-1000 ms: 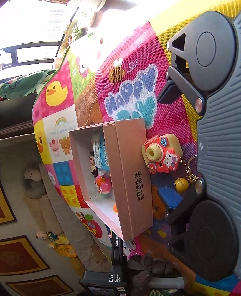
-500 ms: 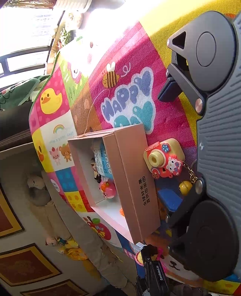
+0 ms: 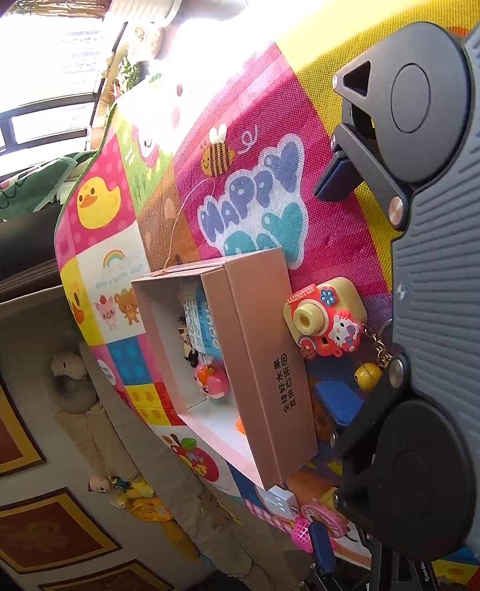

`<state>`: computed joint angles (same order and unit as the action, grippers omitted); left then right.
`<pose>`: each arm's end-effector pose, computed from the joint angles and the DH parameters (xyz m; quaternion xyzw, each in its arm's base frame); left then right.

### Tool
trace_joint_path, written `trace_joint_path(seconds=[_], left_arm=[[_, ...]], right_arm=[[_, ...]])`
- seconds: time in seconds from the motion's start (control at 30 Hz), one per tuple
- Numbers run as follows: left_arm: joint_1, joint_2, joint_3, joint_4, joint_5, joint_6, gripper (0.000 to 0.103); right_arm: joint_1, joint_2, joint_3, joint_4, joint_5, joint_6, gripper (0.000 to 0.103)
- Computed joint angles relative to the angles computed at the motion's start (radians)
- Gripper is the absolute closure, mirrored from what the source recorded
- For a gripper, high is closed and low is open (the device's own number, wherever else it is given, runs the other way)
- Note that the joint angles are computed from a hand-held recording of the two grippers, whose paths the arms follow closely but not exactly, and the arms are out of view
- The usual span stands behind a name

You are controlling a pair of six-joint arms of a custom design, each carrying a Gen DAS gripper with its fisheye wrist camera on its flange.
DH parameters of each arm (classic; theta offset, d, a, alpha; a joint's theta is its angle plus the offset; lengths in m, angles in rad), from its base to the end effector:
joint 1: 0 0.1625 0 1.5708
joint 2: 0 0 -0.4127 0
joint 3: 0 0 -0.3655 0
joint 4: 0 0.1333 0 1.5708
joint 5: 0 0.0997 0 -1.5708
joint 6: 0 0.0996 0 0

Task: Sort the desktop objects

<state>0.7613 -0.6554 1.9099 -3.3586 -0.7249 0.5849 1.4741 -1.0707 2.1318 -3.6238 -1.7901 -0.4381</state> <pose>-0.2622 -0.5370 0.0605 0.4819 0.7438 -0.2831 0.3665 0.0617 -0.5205 0.2359 0.0972 -0.8704 0.4308 0.2178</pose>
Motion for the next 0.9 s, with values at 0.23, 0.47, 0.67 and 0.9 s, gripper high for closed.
trace_joint_path(seconds=[0.23,0.47,0.67,0.9], left_arm=[[0.003,-0.015,0.005,0.025,0.0,-0.102,0.013],[0.013,0.009,-0.003,-0.07,0.115,-0.196,0.006],[0.049,-0.006,-0.022,-0.008,0.057,-0.346,0.006],[0.051,0.0,0.013,-0.012,-0.039,-0.393,0.004]], right_arm=[[-0.001,-0.001,0.0,0.001,0.0,-0.001,0.0],[0.0,0.001,-0.002,0.002,-0.002,-0.002,0.0],[0.008,0.01,-0.006,0.002,-0.022,-0.017,0.0],[0.034,0.002,-0.001,0.093,-0.018,-0.153,0.0]])
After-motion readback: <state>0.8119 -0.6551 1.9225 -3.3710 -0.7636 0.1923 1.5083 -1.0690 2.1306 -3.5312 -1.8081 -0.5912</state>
